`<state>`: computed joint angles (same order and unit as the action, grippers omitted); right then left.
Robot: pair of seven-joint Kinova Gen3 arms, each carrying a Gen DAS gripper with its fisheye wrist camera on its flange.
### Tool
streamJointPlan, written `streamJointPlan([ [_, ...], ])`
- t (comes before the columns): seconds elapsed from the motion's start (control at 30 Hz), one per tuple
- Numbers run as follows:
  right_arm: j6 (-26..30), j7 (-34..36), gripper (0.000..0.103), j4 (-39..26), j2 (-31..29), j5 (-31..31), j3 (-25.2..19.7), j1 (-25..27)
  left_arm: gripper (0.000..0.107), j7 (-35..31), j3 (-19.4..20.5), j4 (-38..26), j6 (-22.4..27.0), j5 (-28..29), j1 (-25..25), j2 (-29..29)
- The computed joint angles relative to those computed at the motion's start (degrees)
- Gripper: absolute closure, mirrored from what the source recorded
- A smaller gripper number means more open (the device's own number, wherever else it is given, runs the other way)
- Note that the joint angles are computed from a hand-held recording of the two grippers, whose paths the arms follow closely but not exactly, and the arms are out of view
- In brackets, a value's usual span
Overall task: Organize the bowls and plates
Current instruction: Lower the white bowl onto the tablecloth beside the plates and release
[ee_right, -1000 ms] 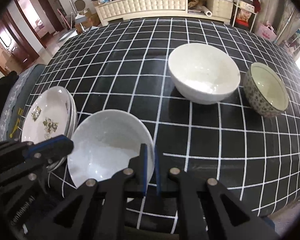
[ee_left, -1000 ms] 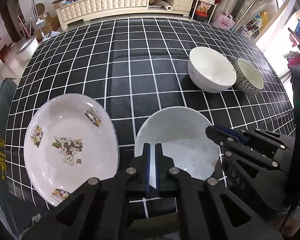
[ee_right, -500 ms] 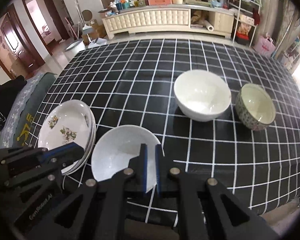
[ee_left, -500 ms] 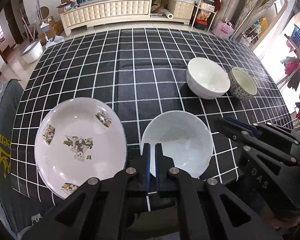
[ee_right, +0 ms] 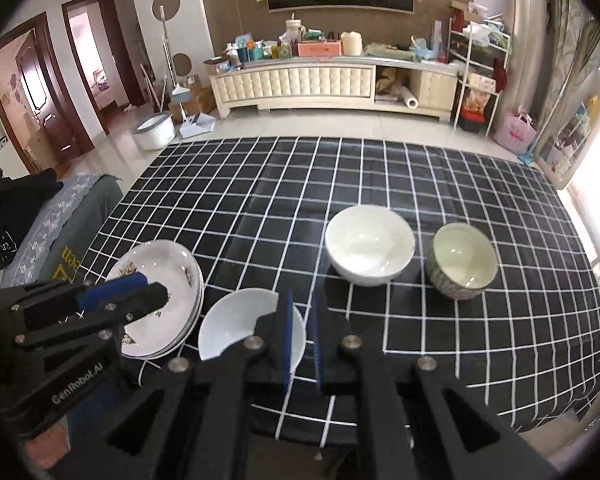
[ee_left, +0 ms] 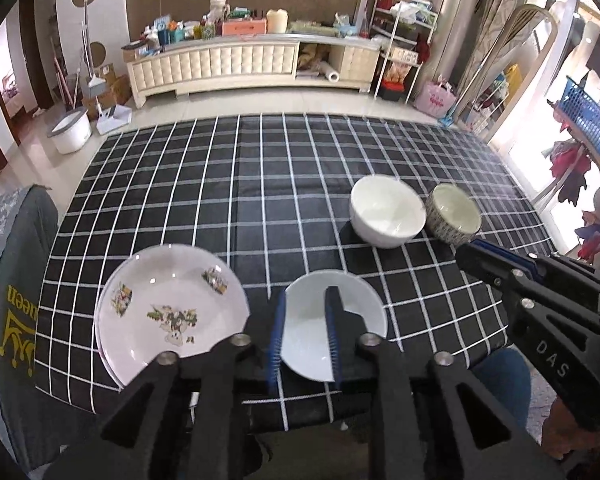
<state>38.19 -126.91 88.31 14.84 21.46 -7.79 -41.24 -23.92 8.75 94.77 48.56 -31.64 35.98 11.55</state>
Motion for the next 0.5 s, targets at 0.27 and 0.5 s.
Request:
streamJointPlan([
  [0.27,-1.8,0.7,0.047,1.3,-1.7,1.7,0.4,1.6,0.057,-0.9,-0.3,-4.3,1.8,-3.5,1.5,1.8],
  [0.5,-2.5,2.8,0.030,0.7,-1.8,1.8,0.9,3.6,0.045,-4.9,-1.4,-7.8,0.5,-1.0,0.7,4.4],
])
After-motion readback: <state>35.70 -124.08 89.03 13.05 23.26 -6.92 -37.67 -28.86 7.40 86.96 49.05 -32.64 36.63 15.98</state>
